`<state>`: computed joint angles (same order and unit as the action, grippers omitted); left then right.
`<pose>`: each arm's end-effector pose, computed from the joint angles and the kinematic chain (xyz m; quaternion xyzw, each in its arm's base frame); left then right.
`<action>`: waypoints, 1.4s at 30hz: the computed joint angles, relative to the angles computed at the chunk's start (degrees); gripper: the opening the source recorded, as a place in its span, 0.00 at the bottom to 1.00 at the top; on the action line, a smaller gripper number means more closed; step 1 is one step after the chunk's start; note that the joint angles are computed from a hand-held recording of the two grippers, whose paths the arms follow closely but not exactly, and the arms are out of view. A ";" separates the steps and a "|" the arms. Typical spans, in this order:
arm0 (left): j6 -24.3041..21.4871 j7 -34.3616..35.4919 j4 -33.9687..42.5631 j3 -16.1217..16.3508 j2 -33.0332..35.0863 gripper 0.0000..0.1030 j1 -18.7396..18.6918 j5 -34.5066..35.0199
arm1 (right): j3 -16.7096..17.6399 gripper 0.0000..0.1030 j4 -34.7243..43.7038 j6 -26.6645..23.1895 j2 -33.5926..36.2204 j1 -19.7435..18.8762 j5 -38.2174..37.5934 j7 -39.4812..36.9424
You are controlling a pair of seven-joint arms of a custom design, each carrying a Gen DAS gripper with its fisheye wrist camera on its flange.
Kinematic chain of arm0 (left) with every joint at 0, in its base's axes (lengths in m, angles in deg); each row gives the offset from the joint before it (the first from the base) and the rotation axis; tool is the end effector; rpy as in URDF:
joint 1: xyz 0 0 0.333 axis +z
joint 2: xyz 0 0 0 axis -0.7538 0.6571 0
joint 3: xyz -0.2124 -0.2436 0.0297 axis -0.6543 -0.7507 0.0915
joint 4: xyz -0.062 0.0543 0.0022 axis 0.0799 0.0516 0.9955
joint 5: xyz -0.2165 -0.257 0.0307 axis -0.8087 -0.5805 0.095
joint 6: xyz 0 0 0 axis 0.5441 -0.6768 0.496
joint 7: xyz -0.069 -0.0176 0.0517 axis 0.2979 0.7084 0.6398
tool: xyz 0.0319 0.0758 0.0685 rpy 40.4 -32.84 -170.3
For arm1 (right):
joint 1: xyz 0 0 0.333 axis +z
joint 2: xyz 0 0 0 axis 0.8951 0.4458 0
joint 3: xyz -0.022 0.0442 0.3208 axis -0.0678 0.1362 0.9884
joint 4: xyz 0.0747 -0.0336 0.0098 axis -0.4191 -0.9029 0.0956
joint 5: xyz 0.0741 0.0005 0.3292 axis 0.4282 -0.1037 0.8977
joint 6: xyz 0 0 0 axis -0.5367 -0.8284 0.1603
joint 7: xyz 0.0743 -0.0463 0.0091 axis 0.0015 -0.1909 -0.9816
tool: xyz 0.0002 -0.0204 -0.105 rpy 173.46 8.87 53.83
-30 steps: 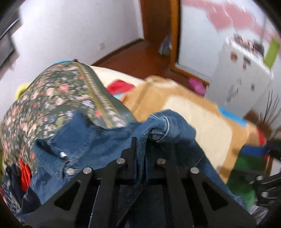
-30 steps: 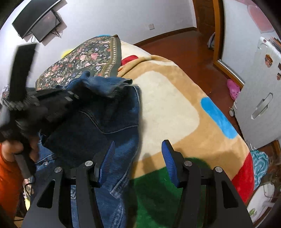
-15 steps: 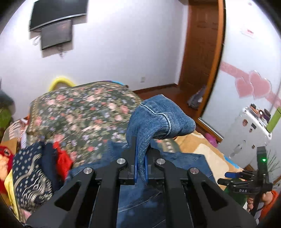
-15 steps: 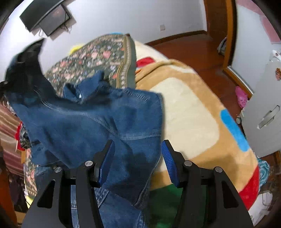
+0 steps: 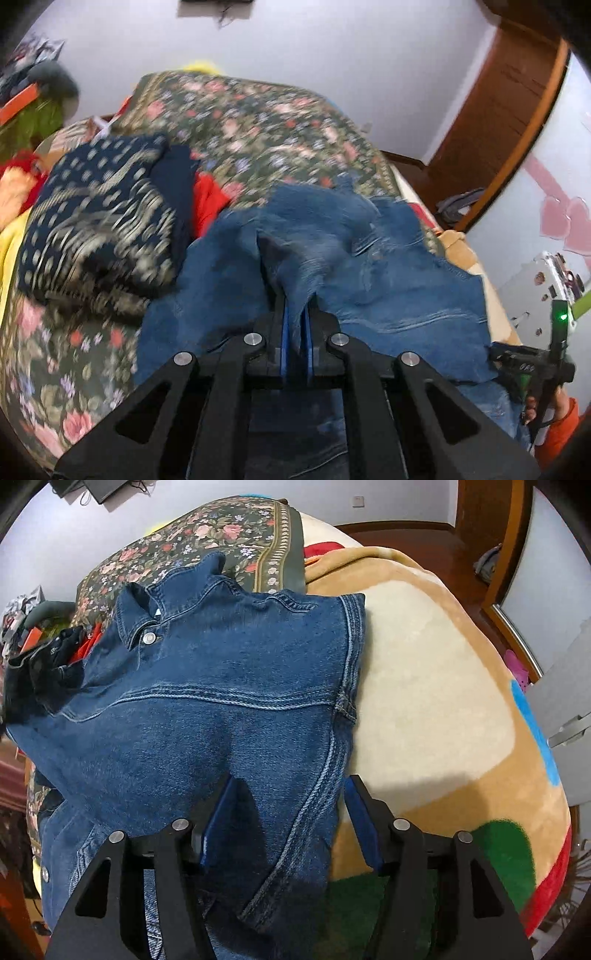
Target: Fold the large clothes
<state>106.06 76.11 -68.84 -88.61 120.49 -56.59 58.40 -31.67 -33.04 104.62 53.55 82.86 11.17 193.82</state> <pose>0.7150 -0.0962 0.4482 -0.7267 0.5859 -0.3097 0.1809 0.6827 0.3043 0.4122 -0.7184 0.6580 -0.0335 0.2231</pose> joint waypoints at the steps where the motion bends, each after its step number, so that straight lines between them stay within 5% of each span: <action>1: 1.51 -0.85 -2.73 0.75 -1.16 0.08 -0.22 0.17 | -0.08 0.57 -0.07 -0.11 -0.09 0.02 -0.06 0.07; 5: 5.63 1.40 -9.70 -2.84 -3.87 0.11 3.44 -4.52 | -0.70 0.58 0.38 -0.44 0.07 0.77 -1.02 0.89; 14: 6.63 -3.16 -17.88 2.29 -6.86 0.24 -0.73 -2.17 | -1.07 0.58 1.89 -1.52 0.74 1.20 -2.04 1.97; 18: 3.02 -5.37 -18.18 3.90 -6.38 0.41 -1.89 0.19 | -1.32 0.58 2.28 -2.48 0.58 1.49 -2.50 2.34; 23: -0.79 -5.51 -17.28 4.27 -6.77 0.42 -2.35 4.13 | -1.29 0.58 -0.56 -2.07 -1.80 1.55 -3.20 1.69; 29: -2.32 -10.23 -18.87 6.63 -9.85 0.44 -3.99 12.36 | -1.66 0.58 -7.41 1.51 -7.32 1.96 -4.96 1.84; 34: 0.44 -15.04 -24.26 7.89 -14.06 0.56 -3.21 17.16 | -2.12 0.66 -16.67 7.59 -14.28 2.50 -7.66 2.53; 42: 1.76 -9.30 -32.50 0.94 -18.26 0.57 4.85 9.05 | -1.99 0.70 -28.01 12.88 -20.93 2.76 -11.17 5.32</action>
